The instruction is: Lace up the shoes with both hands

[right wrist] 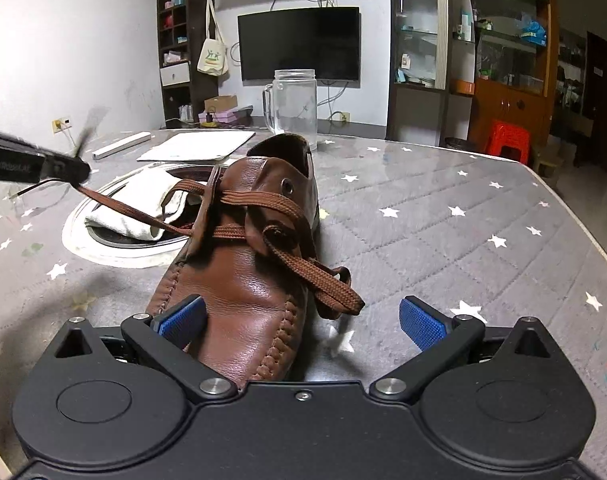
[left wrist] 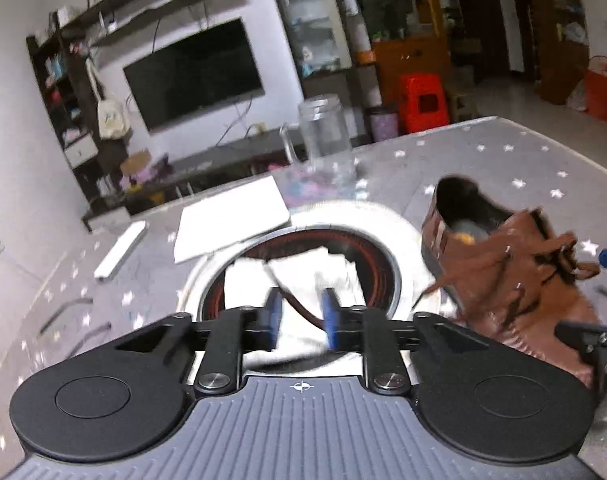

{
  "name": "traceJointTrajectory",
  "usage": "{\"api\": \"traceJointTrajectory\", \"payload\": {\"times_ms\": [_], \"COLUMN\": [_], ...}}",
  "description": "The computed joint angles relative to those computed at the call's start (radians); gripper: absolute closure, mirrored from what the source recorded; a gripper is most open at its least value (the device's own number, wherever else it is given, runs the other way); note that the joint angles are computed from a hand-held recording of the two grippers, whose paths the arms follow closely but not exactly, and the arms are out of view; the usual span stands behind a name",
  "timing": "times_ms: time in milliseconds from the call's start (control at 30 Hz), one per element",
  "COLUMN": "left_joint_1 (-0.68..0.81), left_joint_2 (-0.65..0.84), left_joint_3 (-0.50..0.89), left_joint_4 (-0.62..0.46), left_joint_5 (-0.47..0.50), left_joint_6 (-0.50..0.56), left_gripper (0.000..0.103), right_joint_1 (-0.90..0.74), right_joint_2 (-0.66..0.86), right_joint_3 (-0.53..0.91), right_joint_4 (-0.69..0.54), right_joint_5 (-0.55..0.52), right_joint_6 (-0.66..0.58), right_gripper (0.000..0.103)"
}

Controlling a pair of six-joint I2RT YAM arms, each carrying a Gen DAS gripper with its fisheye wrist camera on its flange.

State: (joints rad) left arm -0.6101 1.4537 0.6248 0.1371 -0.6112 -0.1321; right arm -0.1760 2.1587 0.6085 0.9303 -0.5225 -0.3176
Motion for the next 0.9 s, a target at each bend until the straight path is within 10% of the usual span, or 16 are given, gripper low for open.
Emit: {"api": "traceJointTrajectory", "payload": {"times_ms": [633, 900], "left_joint_1": [-0.095, -0.080], "left_joint_2": [0.082, 0.124], "left_joint_3": [0.163, 0.199], "left_joint_4": [0.033, 0.001], "left_joint_5": [0.207, 0.261], "left_joint_6": [0.315, 0.382], "left_gripper": [0.066, 0.066], "right_joint_1": [0.036, 0.031], "right_joint_2": [0.008, -0.009], "right_joint_3": [-0.031, 0.025], "right_joint_4": [0.202, 0.086], "right_joint_5": [0.064, 0.023], "right_joint_6": [0.199, 0.196], "right_gripper": [0.000, 0.000]}}
